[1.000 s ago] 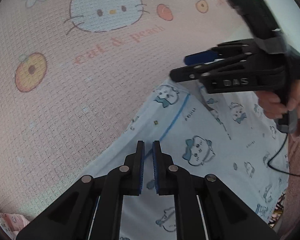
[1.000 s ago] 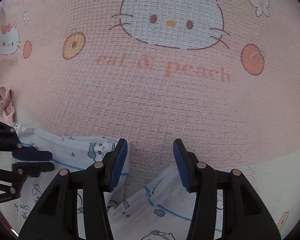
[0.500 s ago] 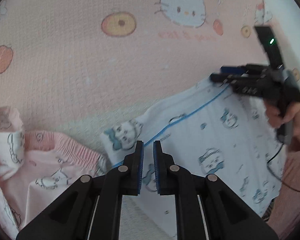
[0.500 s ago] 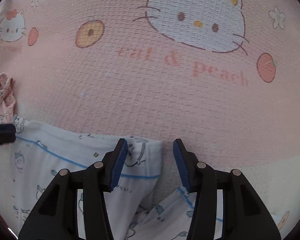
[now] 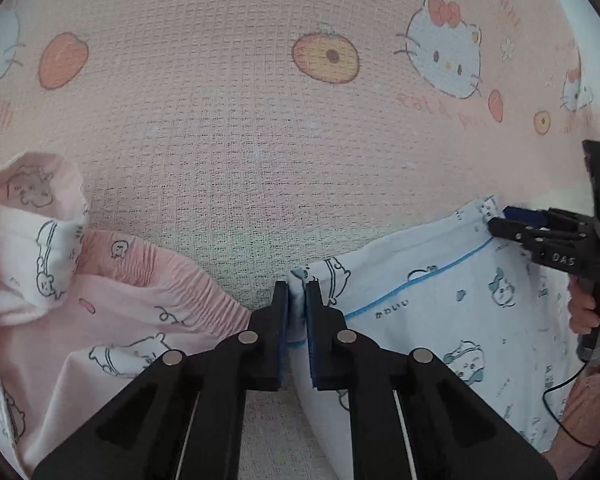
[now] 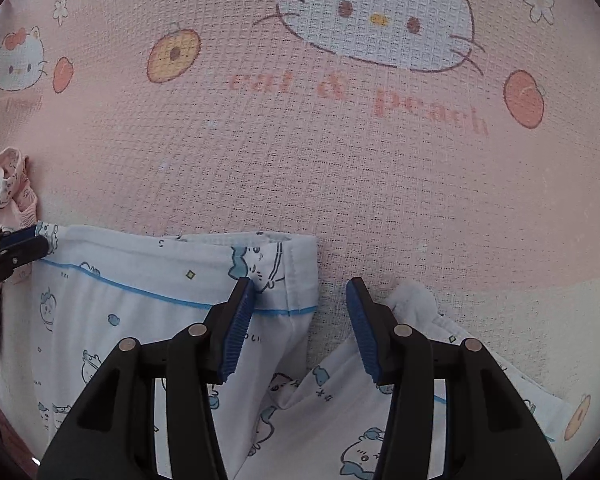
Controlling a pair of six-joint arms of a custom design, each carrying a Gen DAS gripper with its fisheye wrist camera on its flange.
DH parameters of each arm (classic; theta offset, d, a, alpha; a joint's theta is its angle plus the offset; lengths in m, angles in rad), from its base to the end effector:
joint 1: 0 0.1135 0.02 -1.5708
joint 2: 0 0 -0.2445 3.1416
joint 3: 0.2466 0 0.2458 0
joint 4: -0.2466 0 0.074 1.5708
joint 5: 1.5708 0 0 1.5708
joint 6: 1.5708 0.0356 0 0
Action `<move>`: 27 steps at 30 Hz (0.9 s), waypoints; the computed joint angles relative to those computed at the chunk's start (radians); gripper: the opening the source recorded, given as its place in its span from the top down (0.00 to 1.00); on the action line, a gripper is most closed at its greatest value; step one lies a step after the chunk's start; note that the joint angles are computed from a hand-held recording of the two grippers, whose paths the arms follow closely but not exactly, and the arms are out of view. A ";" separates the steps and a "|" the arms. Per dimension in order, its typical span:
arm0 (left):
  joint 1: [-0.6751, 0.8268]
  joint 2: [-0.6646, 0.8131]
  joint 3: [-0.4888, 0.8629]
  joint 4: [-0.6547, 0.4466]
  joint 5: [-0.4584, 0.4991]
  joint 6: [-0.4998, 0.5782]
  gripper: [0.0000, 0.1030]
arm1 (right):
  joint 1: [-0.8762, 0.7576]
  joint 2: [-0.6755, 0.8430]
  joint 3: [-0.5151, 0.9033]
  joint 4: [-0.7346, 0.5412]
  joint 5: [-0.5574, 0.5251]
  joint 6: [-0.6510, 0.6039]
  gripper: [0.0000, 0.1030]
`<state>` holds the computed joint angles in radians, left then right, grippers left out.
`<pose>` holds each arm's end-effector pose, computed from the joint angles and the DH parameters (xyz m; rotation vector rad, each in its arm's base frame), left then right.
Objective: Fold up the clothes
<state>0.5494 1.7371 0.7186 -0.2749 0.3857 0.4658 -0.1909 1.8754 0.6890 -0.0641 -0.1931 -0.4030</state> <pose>0.2338 0.1274 0.0803 -0.0393 2.7022 -0.2777 0.2690 -0.0450 0.0449 -0.3372 2.7570 0.1259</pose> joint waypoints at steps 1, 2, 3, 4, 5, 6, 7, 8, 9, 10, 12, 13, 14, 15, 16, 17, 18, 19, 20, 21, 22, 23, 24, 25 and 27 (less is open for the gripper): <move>-0.026 0.014 0.006 0.021 -0.023 0.005 0.96 | -0.002 0.000 0.000 -0.002 -0.002 -0.005 0.53; -0.042 0.003 0.003 0.018 -0.063 0.047 0.96 | -0.004 0.000 0.001 -0.005 -0.003 -0.010 0.53; -0.058 -0.010 0.000 0.015 -0.103 0.092 0.96 | -0.003 0.000 0.003 -0.008 -0.004 -0.012 0.53; -0.068 -0.015 0.005 0.016 -0.135 0.117 0.96 | -0.003 0.002 0.006 -0.012 -0.004 -0.015 0.53; -0.077 -0.019 0.010 0.017 -0.165 0.141 0.96 | -0.002 0.004 0.012 -0.016 -0.004 -0.019 0.53; -0.086 -0.023 0.015 0.020 -0.195 0.165 0.91 | 0.001 0.004 0.013 -0.016 -0.002 -0.022 0.52; -0.095 -0.027 0.020 0.023 -0.225 0.190 0.88 | 0.010 0.007 0.015 -0.012 0.003 -0.021 0.52; -0.104 -0.030 0.025 0.026 -0.255 0.215 0.84 | 0.044 0.028 0.023 0.011 0.020 0.004 0.52; -0.099 -0.046 0.027 0.034 -0.260 0.192 0.81 | 0.077 0.045 0.030 0.034 0.038 0.026 0.51; -0.093 -0.062 0.029 0.041 -0.263 0.164 0.81 | 0.103 0.067 0.042 0.063 0.061 0.040 0.50; -0.032 -0.079 0.076 -0.076 -0.134 0.109 0.81 | 0.147 0.089 0.045 0.111 0.114 0.075 0.35; -0.004 -0.094 0.078 -0.129 -0.076 0.110 0.81 | 0.143 0.071 0.039 0.094 0.106 0.095 0.37; 0.002 -0.123 0.044 -0.140 -0.076 0.115 0.81 | 0.138 0.051 0.033 0.076 0.097 0.114 0.43; 0.006 -0.153 0.006 -0.147 -0.082 0.119 0.81 | 0.133 0.028 0.023 0.059 0.086 0.131 0.47; 0.010 -0.184 -0.031 -0.155 -0.088 0.124 0.81 | 0.129 -0.020 -0.008 0.043 0.062 0.137 0.47; -0.003 -0.195 -0.063 -0.158 -0.116 0.097 0.81 | 0.127 -0.081 -0.048 0.018 0.029 0.139 0.47; 0.012 -0.190 -0.083 -0.173 -0.117 0.067 0.81 | 0.135 -0.135 -0.084 -0.012 -0.002 0.143 0.47; 0.031 -0.182 -0.102 -0.189 -0.114 0.038 0.81 | 0.145 -0.190 -0.121 -0.043 -0.030 0.149 0.47; 0.073 -0.181 -0.115 -0.209 -0.074 0.007 0.81 | 0.167 -0.250 -0.165 -0.068 -0.045 0.161 0.47; 0.119 -0.179 -0.126 -0.230 -0.031 -0.021 0.80 | 0.197 -0.311 -0.211 -0.087 -0.051 0.184 0.47; 0.158 -0.189 -0.140 -0.243 0.011 -0.025 0.79 | 0.228 -0.348 -0.256 -0.085 -0.054 0.210 0.47; 0.169 -0.194 -0.153 -0.239 0.028 -0.026 0.79 | 0.265 -0.380 -0.301 -0.077 -0.056 0.241 0.47; 0.178 -0.197 -0.165 -0.233 0.043 -0.029 0.79 | 0.313 -0.382 -0.337 -0.041 -0.052 0.283 0.47; 0.173 -0.191 -0.174 -0.219 0.046 -0.037 0.79 | 0.353 -0.373 -0.358 -0.012 -0.042 0.317 0.47; 0.159 -0.195 -0.184 -0.198 0.058 -0.042 0.79 | 0.399 -0.264 -0.373 0.093 -0.004 0.360 0.47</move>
